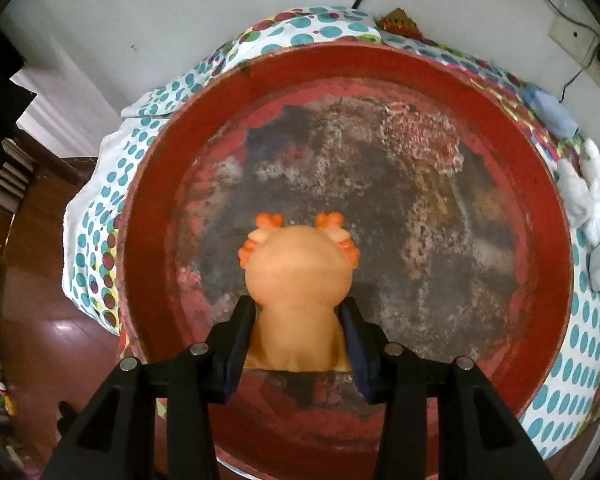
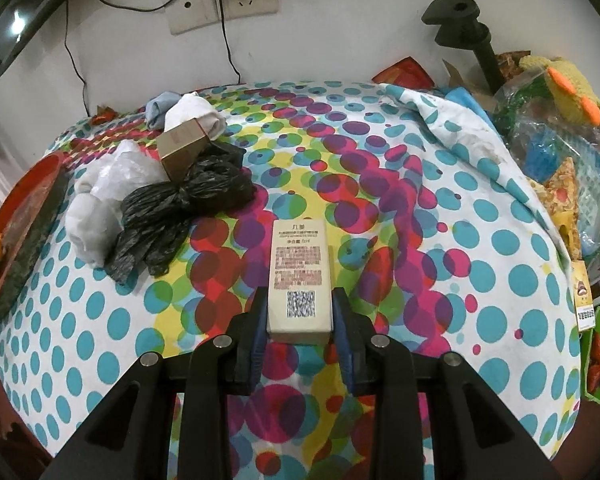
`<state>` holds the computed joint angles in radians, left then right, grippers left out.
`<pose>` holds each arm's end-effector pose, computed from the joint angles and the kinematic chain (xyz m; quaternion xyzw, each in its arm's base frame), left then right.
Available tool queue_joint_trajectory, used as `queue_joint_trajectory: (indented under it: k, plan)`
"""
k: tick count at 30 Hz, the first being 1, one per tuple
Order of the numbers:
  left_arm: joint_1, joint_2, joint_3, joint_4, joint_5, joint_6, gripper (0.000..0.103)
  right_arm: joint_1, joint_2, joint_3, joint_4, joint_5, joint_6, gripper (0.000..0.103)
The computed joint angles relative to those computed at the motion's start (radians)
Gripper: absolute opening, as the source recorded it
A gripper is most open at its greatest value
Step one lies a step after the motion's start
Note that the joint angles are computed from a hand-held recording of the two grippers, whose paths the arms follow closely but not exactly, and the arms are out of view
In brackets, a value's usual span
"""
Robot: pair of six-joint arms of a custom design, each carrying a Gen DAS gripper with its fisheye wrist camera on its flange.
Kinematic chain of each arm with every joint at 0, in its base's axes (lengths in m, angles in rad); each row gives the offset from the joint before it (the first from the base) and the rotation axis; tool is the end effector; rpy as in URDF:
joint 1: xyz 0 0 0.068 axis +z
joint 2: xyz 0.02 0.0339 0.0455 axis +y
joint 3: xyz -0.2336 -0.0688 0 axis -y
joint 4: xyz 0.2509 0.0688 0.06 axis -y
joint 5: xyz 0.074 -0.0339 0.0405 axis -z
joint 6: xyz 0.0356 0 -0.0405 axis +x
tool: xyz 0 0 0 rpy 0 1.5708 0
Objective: Organize objects
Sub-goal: 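Carry the orange toy onto the red tray and open the left gripper while the right gripper holds the box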
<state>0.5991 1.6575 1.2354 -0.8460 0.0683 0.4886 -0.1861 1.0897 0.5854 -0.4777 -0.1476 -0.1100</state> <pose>0.2709 0.1820 0.1936 -0.0494 0.9868 0.0491 0.1464 0.2184 -0.0358 0.1611 0.0149 0.9545 0.0271 0.2966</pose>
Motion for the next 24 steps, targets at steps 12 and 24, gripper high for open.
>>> queue_joint_trajectory:
  k: [12, 24]
  plan:
    - [0.035, 0.059, 0.059, 0.023, -0.016, 0.019, 0.046, 0.059, 0.042, 0.019, 0.029, 0.078, 0.017, 0.028]
    - [0.069, -0.057, -0.026, 0.052, 0.004, 0.051, 0.057, 0.084, -0.038, 0.005, -0.008, 0.131, 0.035, 0.028]
